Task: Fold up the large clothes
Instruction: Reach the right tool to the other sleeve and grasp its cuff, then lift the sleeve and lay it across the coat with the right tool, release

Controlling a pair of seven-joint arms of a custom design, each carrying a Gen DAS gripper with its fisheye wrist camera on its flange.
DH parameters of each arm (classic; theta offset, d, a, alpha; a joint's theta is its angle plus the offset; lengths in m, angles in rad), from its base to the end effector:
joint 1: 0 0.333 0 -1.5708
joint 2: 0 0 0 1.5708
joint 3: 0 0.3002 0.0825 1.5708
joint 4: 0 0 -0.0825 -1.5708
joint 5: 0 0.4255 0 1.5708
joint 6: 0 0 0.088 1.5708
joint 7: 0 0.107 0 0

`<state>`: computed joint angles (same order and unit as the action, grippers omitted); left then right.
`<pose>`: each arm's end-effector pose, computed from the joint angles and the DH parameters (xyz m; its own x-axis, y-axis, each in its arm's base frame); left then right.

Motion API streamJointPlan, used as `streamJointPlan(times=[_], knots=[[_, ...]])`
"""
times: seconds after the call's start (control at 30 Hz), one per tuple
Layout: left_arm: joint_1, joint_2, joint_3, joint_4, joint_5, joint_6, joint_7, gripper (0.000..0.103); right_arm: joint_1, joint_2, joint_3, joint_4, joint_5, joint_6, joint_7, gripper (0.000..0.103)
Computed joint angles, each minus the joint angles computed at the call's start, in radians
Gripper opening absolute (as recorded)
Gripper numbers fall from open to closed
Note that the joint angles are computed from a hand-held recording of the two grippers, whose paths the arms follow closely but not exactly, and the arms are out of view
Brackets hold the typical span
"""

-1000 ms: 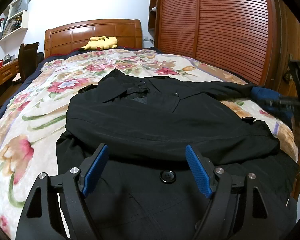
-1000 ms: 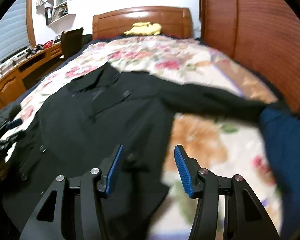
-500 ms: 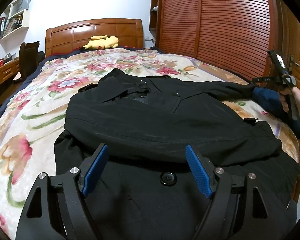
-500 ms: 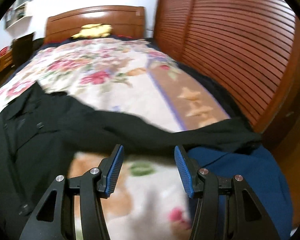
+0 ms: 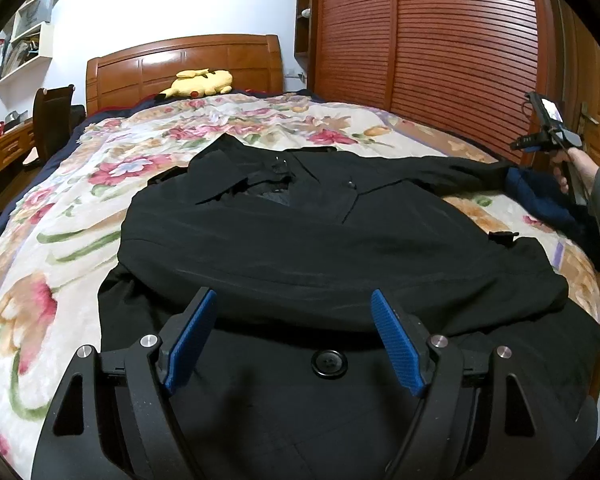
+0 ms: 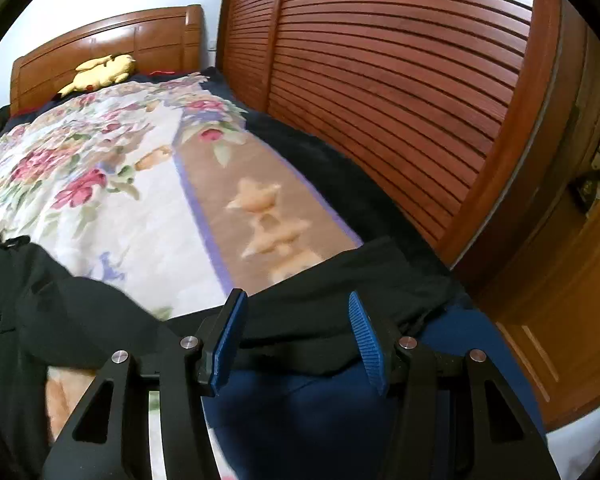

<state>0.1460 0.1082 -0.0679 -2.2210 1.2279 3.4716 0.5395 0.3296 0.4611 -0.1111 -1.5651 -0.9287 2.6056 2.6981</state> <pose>0.5671 -0.0665 0.3695 -0.2724 -0.9611 0.0449 -0.5582 0.1198 -0.8210 0.7297 0.1918 0.4041 -0.2565 -0.9569 0.1359 -0.6416 0.0634 -0.7644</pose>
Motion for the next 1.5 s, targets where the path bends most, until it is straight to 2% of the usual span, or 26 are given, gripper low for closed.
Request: streamJointPlan(times=[0.1, 0.17, 0.23, 0.37, 0.5, 0.6, 0.7, 0.77, 0.8, 0.87, 0.93, 1.0, 1.13, 1.23, 1.33, 1.5], knots=[[0.001, 0.005, -0.004, 0.009, 0.017, -0.007, -0.014, 0.08, -0.005, 0.028, -0.002, 0.043, 0.015, -0.032, -0.024, 0.055], [-0.001, 0.005, -0.003, 0.008, 0.01, -0.009, -0.007, 0.08, -0.003, 0.029, -0.007, 0.046, 0.019, -0.046, -0.022, 0.061], [-0.003, 0.005, -0.004, 0.007, 0.003, -0.012, 0.002, 0.08, -0.026, 0.016, 0.008, 0.034, 0.061, -0.038, -0.053, 0.072], [-0.005, 0.006, -0.008, 0.003, -0.013, -0.023, 0.019, 0.08, -0.034, 0.066, 0.006, 0.106, 0.114, -0.127, -0.08, 0.073], [0.016, 0.018, -0.026, 0.031, 0.071, -0.031, -0.063, 0.08, -0.063, 0.101, 0.019, 0.15, 0.213, -0.18, -0.112, 0.073], [0.02, 0.025, -0.027, 0.052, 0.141, -0.036, -0.128, 0.08, -0.078, 0.1, 0.022, 0.137, 0.258, -0.169, -0.098, 0.073], [0.001, 0.022, -0.01, 0.04, 0.095, -0.033, -0.083, 0.08, -0.096, 0.108, 0.036, 0.137, 0.305, -0.158, -0.125, 0.073], [-0.002, 0.024, -0.009, 0.038, 0.078, -0.037, -0.067, 0.08, -0.119, 0.127, 0.062, 0.154, 0.362, -0.165, -0.189, 0.072], [0.001, 0.026, -0.013, 0.041, 0.084, -0.04, -0.073, 0.08, -0.123, 0.137, 0.071, 0.163, 0.384, -0.174, -0.218, 0.064], [0.006, 0.027, -0.016, 0.042, 0.088, -0.04, -0.078, 0.08, -0.1, 0.145, 0.055, 0.17, 0.37, -0.189, -0.228, 0.056], [0.005, 0.023, -0.012, 0.032, 0.065, -0.035, -0.06, 0.08, -0.1, 0.141, 0.056, 0.161, 0.37, -0.155, -0.252, 0.025], [0.01, 0.024, -0.013, 0.031, 0.064, -0.032, -0.067, 0.08, -0.072, 0.137, 0.032, 0.159, 0.323, -0.142, -0.249, 0.011], [0.014, 0.022, -0.014, 0.029, 0.068, -0.033, -0.073, 0.08, -0.008, 0.084, -0.024, 0.105, 0.18, -0.078, -0.133, 0.01], [-0.001, 0.015, -0.002, 0.01, 0.001, -0.03, -0.004, 0.08, 0.017, 0.027, -0.035, 0.051, 0.08, -0.006, -0.059, 0.009], [-0.014, 0.003, 0.006, -0.018, -0.084, -0.021, 0.081, 0.08, 0.04, -0.023, -0.026, 0.01, -0.011, 0.042, -0.025, 0.009], [-0.01, -0.011, 0.004, -0.043, -0.138, -0.005, 0.128, 0.08, 0.083, -0.095, 0.002, -0.053, -0.165, 0.101, 0.026, 0.009]])
